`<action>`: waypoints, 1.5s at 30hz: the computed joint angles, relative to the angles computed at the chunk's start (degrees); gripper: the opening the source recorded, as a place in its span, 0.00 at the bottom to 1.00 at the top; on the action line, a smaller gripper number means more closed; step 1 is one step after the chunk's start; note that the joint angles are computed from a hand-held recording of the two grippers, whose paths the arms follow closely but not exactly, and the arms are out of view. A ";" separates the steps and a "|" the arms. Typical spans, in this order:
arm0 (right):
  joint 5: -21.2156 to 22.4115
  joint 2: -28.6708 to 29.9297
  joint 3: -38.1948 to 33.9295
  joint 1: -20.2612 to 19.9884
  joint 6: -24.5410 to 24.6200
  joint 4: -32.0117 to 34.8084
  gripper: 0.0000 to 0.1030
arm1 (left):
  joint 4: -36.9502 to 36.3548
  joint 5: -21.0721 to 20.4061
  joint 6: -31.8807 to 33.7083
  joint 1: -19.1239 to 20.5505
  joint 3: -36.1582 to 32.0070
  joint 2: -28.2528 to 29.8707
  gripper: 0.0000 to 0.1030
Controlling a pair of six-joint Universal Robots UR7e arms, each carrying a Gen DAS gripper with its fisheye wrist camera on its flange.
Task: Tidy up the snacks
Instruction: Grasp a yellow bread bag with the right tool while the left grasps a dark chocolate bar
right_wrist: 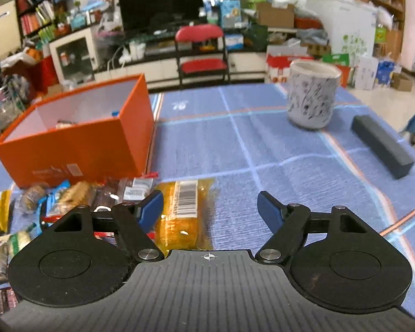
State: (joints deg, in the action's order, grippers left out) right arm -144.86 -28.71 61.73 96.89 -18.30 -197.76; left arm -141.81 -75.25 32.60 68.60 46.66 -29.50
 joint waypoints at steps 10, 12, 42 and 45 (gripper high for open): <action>0.79 3.62 -4.11 -1.52 -3.90 -1.90 0.61 | 1.17 5.87 -5.94 -1.36 10.04 -3.66 0.98; 1.28 4.71 -5.47 -1.47 -5.00 -3.25 0.61 | 0.13 6.64 -10.73 -1.65 12.36 -4.48 0.98; 5.08 0.80 -1.09 -3.18 6.26 10.54 0.25 | -9.58 9.70 -5.24 -3.31 16.98 -4.62 0.98; 5.28 0.80 -0.99 -3.14 5.81 10.70 0.26 | -12.00 12.68 -8.01 -4.24 20.79 -5.10 0.98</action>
